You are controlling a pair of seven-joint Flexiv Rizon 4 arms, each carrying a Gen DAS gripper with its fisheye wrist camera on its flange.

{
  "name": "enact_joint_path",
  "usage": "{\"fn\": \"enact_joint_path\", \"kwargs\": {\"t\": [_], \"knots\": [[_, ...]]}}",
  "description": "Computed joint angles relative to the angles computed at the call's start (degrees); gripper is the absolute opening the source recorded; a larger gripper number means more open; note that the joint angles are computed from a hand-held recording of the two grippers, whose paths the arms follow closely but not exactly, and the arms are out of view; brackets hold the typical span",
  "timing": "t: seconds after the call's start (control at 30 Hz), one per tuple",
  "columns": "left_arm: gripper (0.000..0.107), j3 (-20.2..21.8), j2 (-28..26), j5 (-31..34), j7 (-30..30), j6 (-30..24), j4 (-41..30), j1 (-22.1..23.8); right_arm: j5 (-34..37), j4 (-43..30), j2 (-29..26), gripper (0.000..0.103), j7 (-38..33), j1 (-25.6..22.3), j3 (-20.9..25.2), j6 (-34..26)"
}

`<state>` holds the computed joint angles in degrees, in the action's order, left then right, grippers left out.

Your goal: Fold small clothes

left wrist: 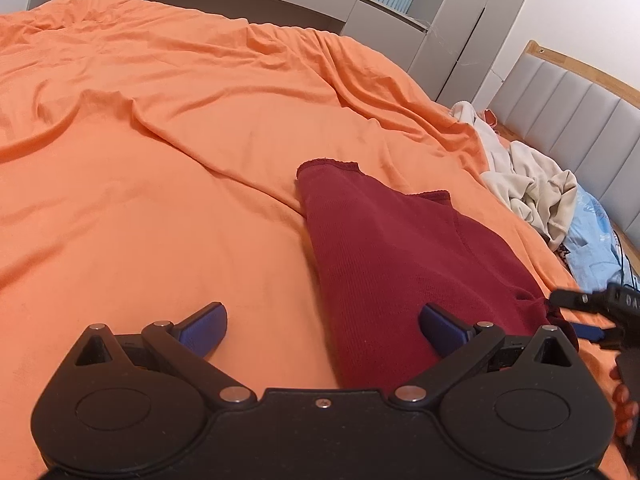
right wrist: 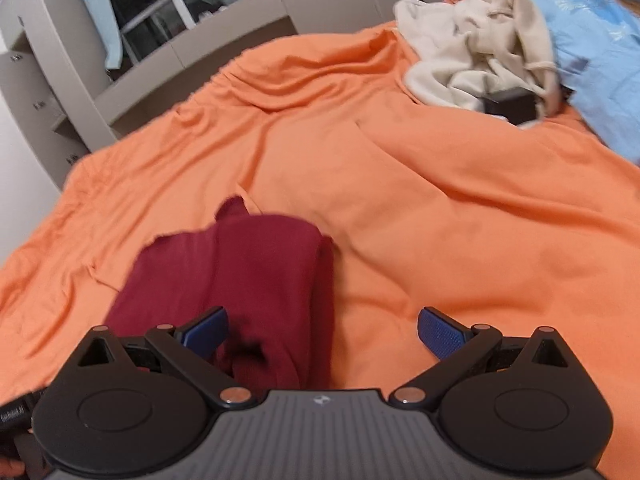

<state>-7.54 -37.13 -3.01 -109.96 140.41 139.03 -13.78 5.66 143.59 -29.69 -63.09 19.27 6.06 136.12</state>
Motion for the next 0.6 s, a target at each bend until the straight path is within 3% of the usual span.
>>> {"fn": "enact_joint_path", "kwargs": {"t": [0.07, 0.2, 0.27, 0.4, 0.57, 0.6], "knots": [[0.103, 0.04, -0.05, 0.10, -0.02, 0.15, 0.05, 0.03, -3.46, -1.45, -2.79, 0.103, 1.99, -3.39, 1.58, 2.78], [0.103, -0.06, -0.92, 0.73, -0.39, 1.21, -0.20, 0.40, -18.00, -2.83, -7.38, 0.103, 10.03, -13.78, 5.59, 7.63], [0.103, -0.01, -1.30, 0.71, -0.39, 1.72, -0.33, 0.31, -20.97, -3.24, -8.69, 0.103, 11.90, -14.88, 5.28, 9.16], [0.103, -0.07, -1.35, 0.65, -0.32, 1.78, -0.27, 0.34, -26.33, -3.96, -10.46, 0.087, 17.24, -16.95, 4.99, 8.57], [0.103, 0.05, -1.76, 0.33, -0.23, 2.59, -0.30, 0.00, -23.84, -3.78, -10.16, 0.073, 17.79, -14.15, 3.56, 7.18], [0.103, 0.01, -1.72, 0.34, -0.23, 2.60, -0.23, 0.04, -23.17, -3.79, -10.18, 0.065, 17.63, -13.68, 3.44, 7.35]]}}
